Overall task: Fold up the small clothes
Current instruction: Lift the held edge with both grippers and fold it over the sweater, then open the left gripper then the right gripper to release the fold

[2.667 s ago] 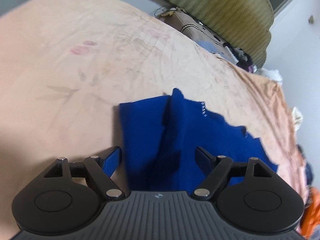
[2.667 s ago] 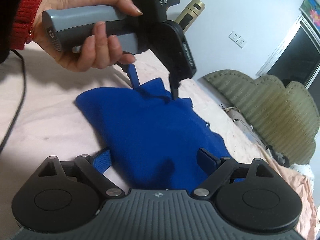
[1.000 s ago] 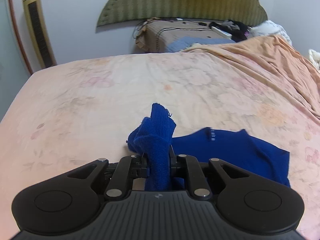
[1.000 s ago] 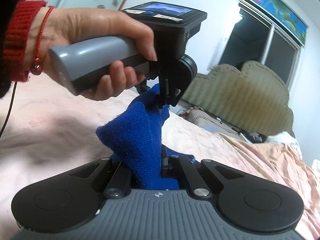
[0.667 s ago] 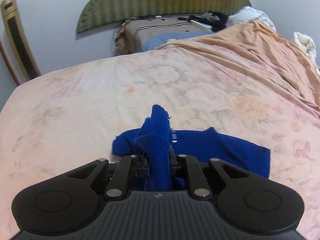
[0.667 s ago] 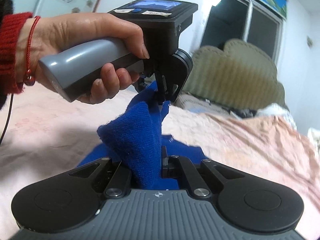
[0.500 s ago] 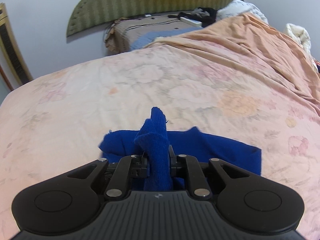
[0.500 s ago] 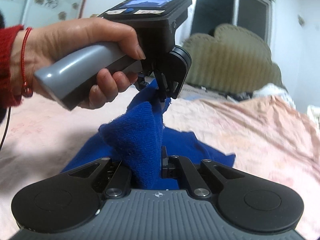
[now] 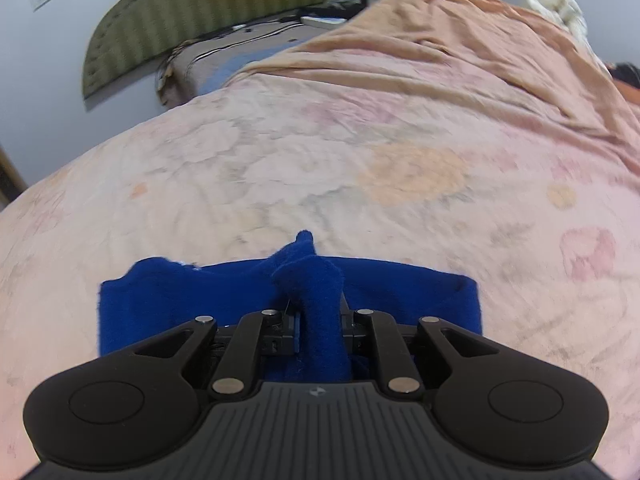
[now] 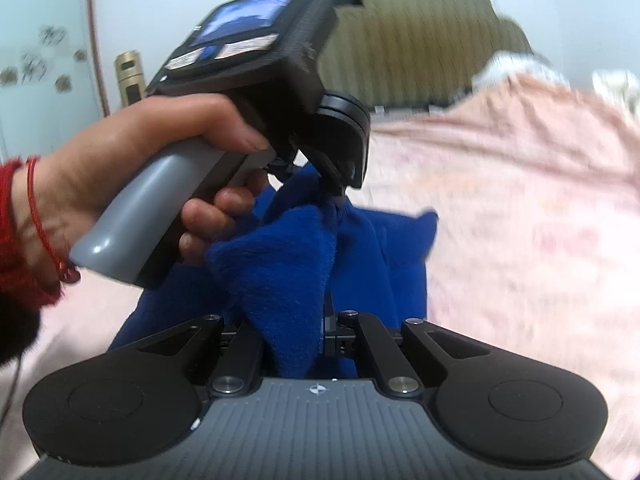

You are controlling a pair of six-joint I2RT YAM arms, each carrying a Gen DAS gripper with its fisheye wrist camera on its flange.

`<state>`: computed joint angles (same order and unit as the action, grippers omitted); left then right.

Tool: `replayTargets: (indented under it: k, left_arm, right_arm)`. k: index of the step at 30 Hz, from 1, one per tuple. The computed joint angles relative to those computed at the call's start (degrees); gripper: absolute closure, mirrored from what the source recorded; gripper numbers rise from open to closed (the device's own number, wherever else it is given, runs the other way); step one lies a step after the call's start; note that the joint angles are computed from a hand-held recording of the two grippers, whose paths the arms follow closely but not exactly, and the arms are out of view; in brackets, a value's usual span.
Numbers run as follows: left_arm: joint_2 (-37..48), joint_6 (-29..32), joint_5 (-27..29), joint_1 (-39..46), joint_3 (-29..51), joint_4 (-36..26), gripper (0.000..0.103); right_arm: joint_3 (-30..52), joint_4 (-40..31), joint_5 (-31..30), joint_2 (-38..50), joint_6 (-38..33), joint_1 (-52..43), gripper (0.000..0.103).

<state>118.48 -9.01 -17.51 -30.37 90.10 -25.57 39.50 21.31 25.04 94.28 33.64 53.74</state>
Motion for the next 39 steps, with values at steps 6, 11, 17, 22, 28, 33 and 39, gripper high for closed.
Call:
replayTargets:
  k: [6, 11, 17, 22, 28, 33, 39]
  left_arm:
    - [-0.28, -1.19, 4.18, 1.19, 0.51, 0.70, 0.063]
    - [-6.04, -5.46, 4.36, 3.03, -5.68, 8.75, 0.015]
    - [-11.47, -6.80, 5.10, 6.15, -8.92, 7.41, 0.015]
    - [-19.79, -2.43, 0.26, 6.37, -21.83, 12.03, 0.015]
    - [-27.08, 5.20, -8.48, 4.30, -35.99, 20.39, 0.015]
    - [-25.81, 2.26, -4.32, 8.47, -35.59, 19.17, 0.015]
    - [-24.53, 0.03, -1.61, 12.24, -34.62, 18.94, 0.015]
  right_arm:
    - [-3.55, 1.80, -8.97, -1.13, 6.38, -4.15, 0.083]
    - [-4.57, 2.66, -13.57, -1.66, 7.30, -5.83, 0.072]
    - [-8.24, 5.72, -19.83, -4.51, 11.33, -9.30, 0.061]
    - [-12.44, 9.95, -23.94, -5.95, 18.91, -13.53, 0.065]
    - [-8.49, 1.06, -12.53, -11.66, 12.81, -12.83, 0.050]
    - [6.03, 0.65, -29.10, 1.83, 9.90, -22.44, 0.047]
    - [25.76, -10.36, -33.99, 16.97, 7.03, -24.21, 0.047]
